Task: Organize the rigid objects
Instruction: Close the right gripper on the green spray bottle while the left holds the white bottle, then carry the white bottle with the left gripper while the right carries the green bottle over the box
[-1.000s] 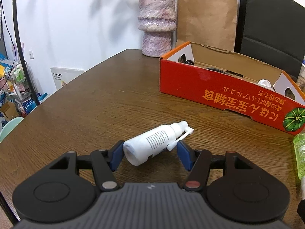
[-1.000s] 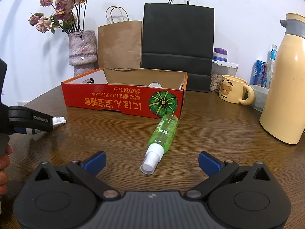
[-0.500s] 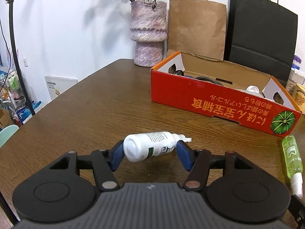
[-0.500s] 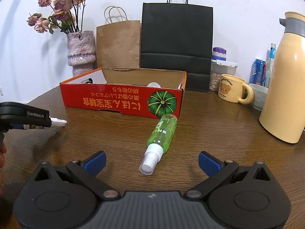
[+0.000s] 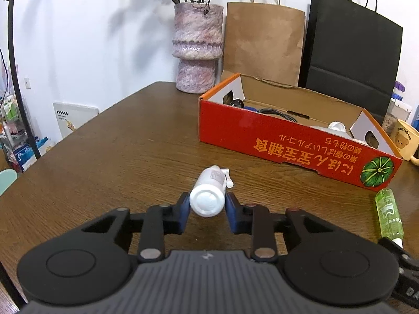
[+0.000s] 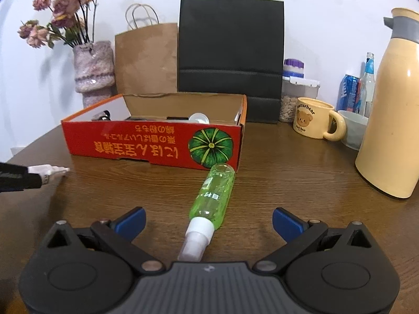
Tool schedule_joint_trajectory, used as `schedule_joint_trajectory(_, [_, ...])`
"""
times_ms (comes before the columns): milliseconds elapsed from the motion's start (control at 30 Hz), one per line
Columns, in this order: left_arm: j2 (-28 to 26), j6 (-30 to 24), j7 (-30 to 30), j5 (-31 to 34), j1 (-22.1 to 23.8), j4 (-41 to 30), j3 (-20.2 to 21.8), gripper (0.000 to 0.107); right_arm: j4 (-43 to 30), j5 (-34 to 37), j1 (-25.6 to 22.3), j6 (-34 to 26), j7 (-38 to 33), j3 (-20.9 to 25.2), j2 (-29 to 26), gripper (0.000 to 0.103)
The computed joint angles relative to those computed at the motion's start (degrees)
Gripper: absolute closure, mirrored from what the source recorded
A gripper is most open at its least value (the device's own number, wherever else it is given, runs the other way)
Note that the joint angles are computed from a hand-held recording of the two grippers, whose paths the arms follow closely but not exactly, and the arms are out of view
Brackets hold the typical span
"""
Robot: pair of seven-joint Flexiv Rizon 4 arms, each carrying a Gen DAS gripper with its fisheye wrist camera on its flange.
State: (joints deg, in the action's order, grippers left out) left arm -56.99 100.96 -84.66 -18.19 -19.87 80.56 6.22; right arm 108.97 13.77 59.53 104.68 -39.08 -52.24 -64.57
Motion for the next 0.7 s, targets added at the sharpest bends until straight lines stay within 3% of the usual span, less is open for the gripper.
schedule_joint_trajectory(233, [0.55, 1.20, 0.93, 1.31, 1.98, 0.72, -2.93, 0.078, -1.92, -1.70, -2.31, -0.90, 0.25, 1.61, 0.71, 0.014])
schedule_joint_trajectory(333, [0.65, 1.57, 1.29, 1.42, 2.29, 0.91, -3.44, 0.078, -2.63, -2.40, -3.74, -0.92, -0.03, 3.08, 1.57, 0.029])
schedule_joint_trajectory(400, [0.73, 1.71, 1.48, 1.39, 2.37, 1.04, -3.63, 0.078, -3.03, -3.16, -4.88, -1.30, -0.37, 4.46, 2.48, 0.047])
schedule_joint_trajectory(567, [0.83, 2.10, 1.98, 1.44, 2.75, 1.27, -4.35, 0.078, -4.04, -4.25, -5.77, -2.96, 0.89, 4.95, 2.67, 0.069])
schedule_joint_trajectory(700, [0.90, 2.30, 2.41, 1.65, 3.36, 1.41, -5.24, 0.078, -3.72, -4.12, -5.36, -2.26, 2.24, 4.28, 2.13, 0.070])
